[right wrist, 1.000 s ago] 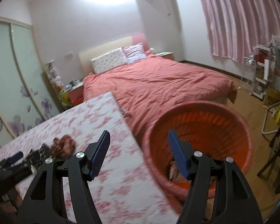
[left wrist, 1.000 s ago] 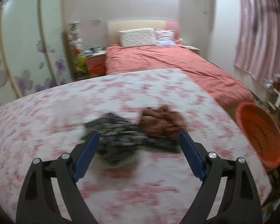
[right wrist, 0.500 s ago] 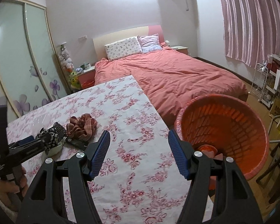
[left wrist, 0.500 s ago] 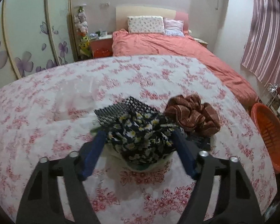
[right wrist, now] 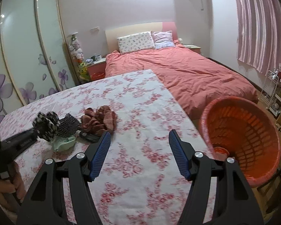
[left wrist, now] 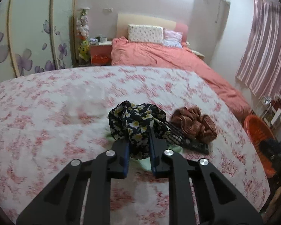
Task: Collect trash
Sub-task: 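Grasp the black-and-white floral cloth with the left gripper while the right grasps the brown plaid scarf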
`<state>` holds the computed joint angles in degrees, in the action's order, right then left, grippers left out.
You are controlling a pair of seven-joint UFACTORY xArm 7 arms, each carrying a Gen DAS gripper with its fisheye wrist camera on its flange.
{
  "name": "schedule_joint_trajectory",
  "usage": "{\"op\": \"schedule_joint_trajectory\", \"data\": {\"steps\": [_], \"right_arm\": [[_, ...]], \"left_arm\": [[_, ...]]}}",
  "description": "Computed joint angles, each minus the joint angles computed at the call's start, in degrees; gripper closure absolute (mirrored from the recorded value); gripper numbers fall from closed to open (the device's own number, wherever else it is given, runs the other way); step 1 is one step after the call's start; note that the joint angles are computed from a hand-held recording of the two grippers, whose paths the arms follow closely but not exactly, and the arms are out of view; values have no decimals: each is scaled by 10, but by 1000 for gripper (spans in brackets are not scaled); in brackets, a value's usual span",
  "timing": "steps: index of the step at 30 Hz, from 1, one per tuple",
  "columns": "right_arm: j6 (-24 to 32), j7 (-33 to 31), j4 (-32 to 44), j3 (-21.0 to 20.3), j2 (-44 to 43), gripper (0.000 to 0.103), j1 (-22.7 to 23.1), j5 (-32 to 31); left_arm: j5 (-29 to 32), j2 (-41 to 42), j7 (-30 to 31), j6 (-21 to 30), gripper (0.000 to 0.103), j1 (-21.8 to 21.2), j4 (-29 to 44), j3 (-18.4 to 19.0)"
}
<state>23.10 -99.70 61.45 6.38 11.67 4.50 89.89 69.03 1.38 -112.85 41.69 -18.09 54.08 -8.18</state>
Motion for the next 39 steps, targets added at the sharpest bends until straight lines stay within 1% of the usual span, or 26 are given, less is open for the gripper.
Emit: {"op": "schedule_joint_trajectory", "data": {"steps": [3, 5, 8, 11, 14, 18, 19, 21, 22, 23, 24, 25, 26, 27, 29, 31, 34, 35, 36, 39], "right_arm": [[-1, 9, 3, 7, 8, 38, 9, -18], [-12, 15, 10, 14, 18, 38, 17, -26], [-32, 40, 28, 25, 39, 39, 29, -49], [-44, 65, 43, 37, 55, 39, 35, -73], [-60, 72, 52, 51, 66, 39, 37, -84], [-126, 61, 79, 71, 93, 39, 48, -65], [-132, 62, 84, 75, 96, 39, 47, -63], [-142, 77, 98, 79, 108, 39, 47, -69], [-152, 101, 107, 78, 116, 39, 51, -88], [-158, 118, 112, 80, 122, 40, 51, -104], [-158, 148, 116, 78, 128, 46, 53, -129], [-151, 196, 119, 67, 134, 49, 60, -173], [-144, 233, 121, 58, 137, 55, 66, -208], [-137, 264, 123, 50, 142, 58, 71, -237], [-144, 292, 124, 49, 149, 59, 74, -271], [-124, 336, 124, 40, 151, 65, 77, -314], [-112, 360, 122, 51, 152, 77, 63, -346], [-115, 363, 119, 57, 151, 79, 59, -355], [-119, 357, 116, 68, 150, 85, 49, -357], [-134, 332, 103, 109, 145, 92, 13, -355]], "left_arm": [[3, -31, -11, 11, 85, 2, -23, -3], [2, -48, -13, 14, 85, 8, -36, -6], [1, -72, -15, 19, 85, 19, -56, -14], [-2, -91, -16, 24, 85, 29, -73, -22], [-4, -107, -19, 24, 85, 41, -89, -27], [-8, -123, -24, 16, 85, 55, -108, -31], [-9, -126, -24, 14, 85, 59, -111, -32], [-11, -133, -26, 13, 85, 64, -120, -35], [-12, -135, -26, 12, 85, 66, -122, -36], [-13, -137, -26, 11, 85, 69, -125, -37], [-14, -139, -26, 9, 85, 71, -128, -37], [-15, -141, -26, 7, 85, 74, -131, -37], [-15, -141, -25, 5, 85, 76, -132, -38], [-16, -141, -25, 3, 85, 79, -133, -38], [-17, -140, -25, 0, 85, 82, -135, -38], [-18, -139, -25, -4, 85, 85, -136, -38], [-19, -135, -25, -11, 85, 88, -137, -37], [-19, -134, -26, -12, 85, 88, -137, -37], [-19, -133, -25, -13, 85, 89, -136, -37], [-19, -131, -25, -13, 85, 88, -133, -37]]}}
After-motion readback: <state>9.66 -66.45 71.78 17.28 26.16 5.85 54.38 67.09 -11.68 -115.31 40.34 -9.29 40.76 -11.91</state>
